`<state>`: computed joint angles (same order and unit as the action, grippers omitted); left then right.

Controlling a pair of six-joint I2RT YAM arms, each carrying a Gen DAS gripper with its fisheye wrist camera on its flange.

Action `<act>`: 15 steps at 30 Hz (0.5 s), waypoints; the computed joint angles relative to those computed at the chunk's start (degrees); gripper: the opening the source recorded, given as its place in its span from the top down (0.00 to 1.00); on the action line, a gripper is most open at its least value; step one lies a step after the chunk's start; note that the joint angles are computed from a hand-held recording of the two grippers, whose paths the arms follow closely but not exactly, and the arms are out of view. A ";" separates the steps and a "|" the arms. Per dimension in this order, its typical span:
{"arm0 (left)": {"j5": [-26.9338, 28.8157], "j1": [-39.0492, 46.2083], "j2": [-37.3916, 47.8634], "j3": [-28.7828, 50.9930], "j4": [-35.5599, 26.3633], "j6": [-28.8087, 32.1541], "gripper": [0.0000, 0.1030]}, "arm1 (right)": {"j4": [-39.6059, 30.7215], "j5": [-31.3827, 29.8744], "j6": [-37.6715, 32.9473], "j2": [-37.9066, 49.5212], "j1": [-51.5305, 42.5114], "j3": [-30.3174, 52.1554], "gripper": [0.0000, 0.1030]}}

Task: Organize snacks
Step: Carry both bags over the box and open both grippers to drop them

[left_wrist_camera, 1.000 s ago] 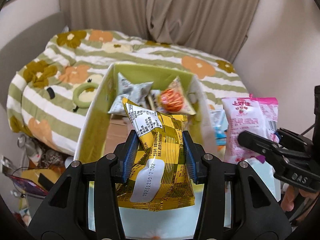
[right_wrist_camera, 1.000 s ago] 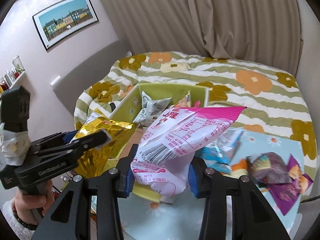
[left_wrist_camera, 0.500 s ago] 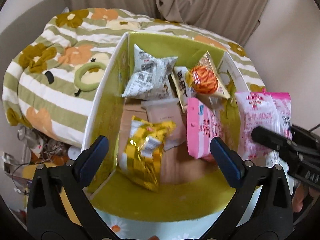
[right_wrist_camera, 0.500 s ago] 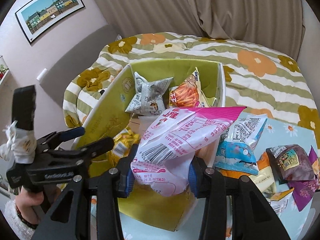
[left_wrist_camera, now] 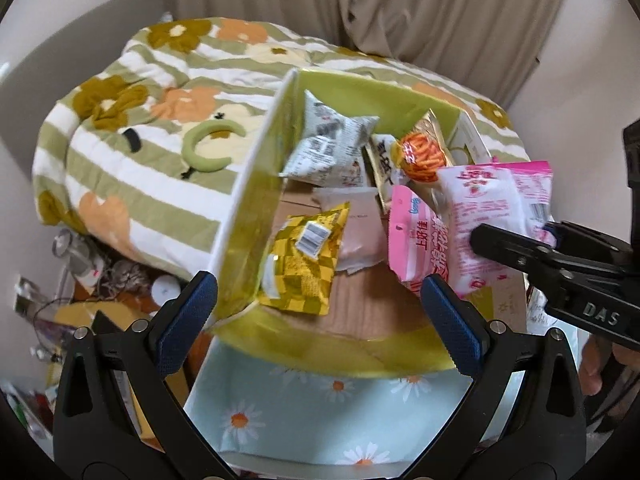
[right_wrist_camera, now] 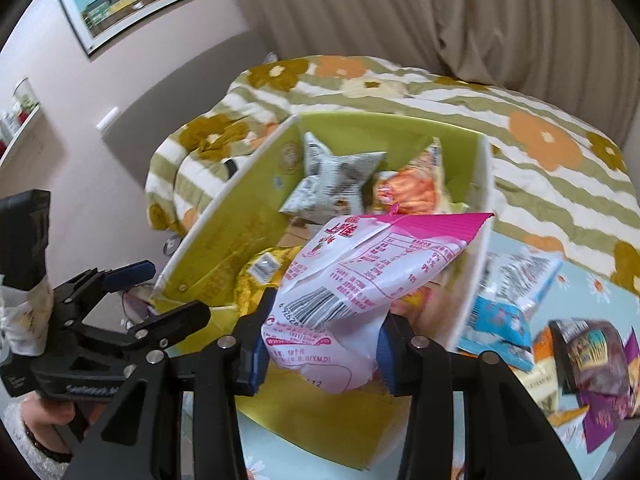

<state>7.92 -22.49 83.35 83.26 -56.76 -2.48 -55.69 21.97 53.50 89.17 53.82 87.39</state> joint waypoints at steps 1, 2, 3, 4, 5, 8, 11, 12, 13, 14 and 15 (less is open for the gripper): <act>-0.67 0.03 -0.47 -0.12 -0.20 -0.31 0.02 | 1.23 -0.97 -1.34 0.42 -0.44 0.27 0.61; -1.33 0.15 -0.91 -0.21 -0.44 -0.69 0.02 | 2.17 -1.55 -2.10 0.56 -0.68 0.14 0.61; -1.64 0.29 -1.17 -0.27 -0.52 -1.01 0.02 | 3.02 -2.18 -2.90 0.98 -1.01 0.30 0.59; -1.84 0.53 -1.69 -0.58 -0.60 -1.41 0.02 | 3.95 -2.69 -3.61 1.43 -1.29 0.41 0.58; -1.92 0.70 -2.09 -0.85 -0.69 -1.65 0.02 | 5.04 -3.25 -4.16 1.85 -1.51 0.33 0.53; -2.40 1.02 -3.52 -2.47 -0.66 -2.08 0.02 | 7.95 -4.67 -3.89 2.20 -1.85 -0.70 0.21; -2.05 1.46 -4.76 -4.43 -0.49 -2.42 0.02 | 9.62 -2.36 -2.50 1.04 -0.81 -2.61 0.09; -1.77 1.62 -4.94 -4.87 -0.45 -2.45 0.02 | 9.82 -1.37 -2.26 0.56 -0.31 -3.32 0.09; -1.45 1.81 -5.17 -5.48 -0.31 -2.44 0.02 | 9.70 -0.66 -2.14 0.49 0.11 -3.50 0.09; -1.22 1.96 -5.31 -5.87 -0.21 -2.40 0.02 | 9.45 -0.07 -2.01 0.37 0.46 -3.66 0.09; -0.97 2.08 -5.48 -6.19 -0.13 -2.36 0.02 | 8.86 0.61 -1.81 0.26 0.78 -3.73 0.09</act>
